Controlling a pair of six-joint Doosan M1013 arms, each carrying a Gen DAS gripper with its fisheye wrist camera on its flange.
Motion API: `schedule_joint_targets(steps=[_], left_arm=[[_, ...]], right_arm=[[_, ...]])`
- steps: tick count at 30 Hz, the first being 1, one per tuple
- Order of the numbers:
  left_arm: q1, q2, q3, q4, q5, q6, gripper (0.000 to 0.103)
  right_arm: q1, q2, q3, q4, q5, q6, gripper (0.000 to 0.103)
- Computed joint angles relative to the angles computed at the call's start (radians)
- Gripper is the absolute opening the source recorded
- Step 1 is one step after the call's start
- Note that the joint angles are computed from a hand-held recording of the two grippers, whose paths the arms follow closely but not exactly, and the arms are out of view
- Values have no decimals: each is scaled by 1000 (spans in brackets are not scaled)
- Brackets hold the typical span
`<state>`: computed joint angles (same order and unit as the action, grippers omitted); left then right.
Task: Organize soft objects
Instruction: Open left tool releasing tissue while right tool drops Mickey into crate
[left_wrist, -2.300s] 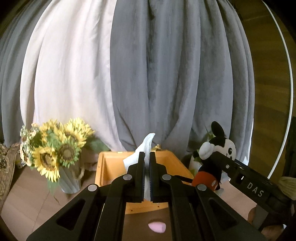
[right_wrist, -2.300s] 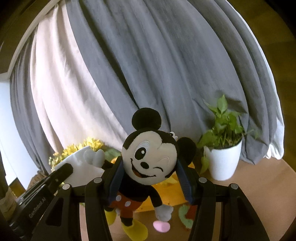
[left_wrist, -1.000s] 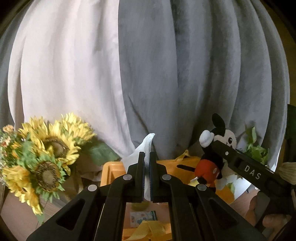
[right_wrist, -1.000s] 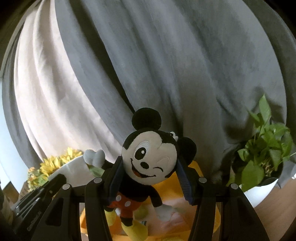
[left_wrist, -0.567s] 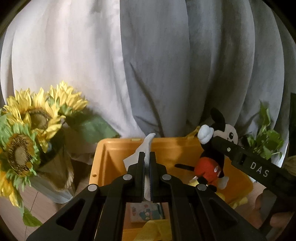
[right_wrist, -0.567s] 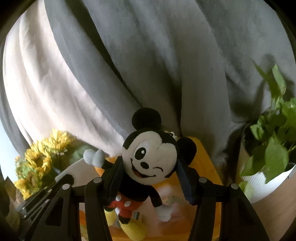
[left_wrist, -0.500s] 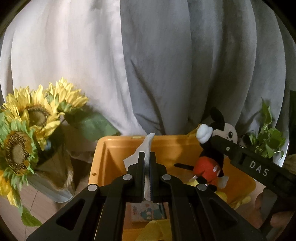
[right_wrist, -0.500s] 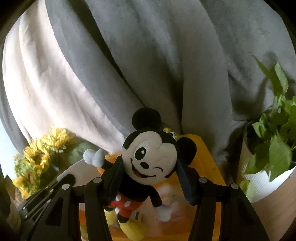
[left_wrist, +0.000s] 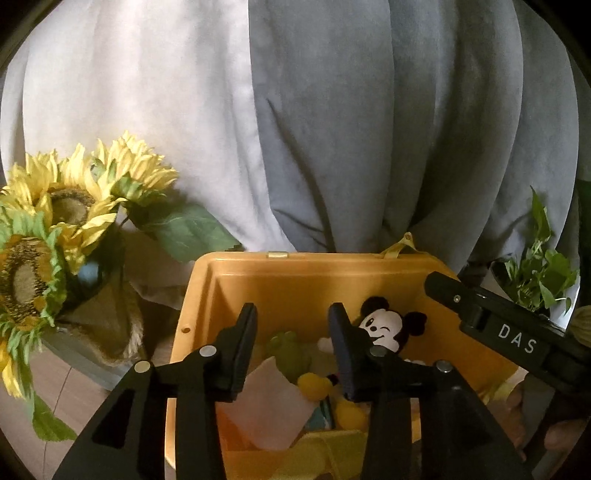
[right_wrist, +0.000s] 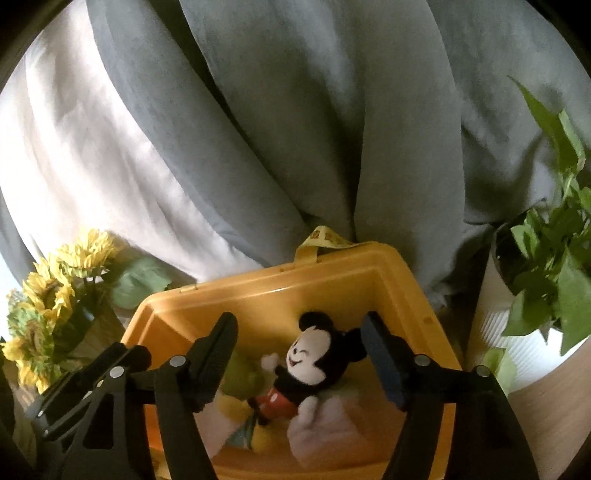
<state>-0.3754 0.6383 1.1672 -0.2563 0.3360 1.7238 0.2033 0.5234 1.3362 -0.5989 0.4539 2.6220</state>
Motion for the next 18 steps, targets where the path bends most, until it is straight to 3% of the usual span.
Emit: schedule_joint_targets(steps=[14,18], left_arm=[[-21,-97,112,144,-92,-119,48],[-35,-128,155,260,-121,-217,50]], right_arm=[[18,-78,80,-196,13,149,71],[22,-111,118,-250,7,187,71]])
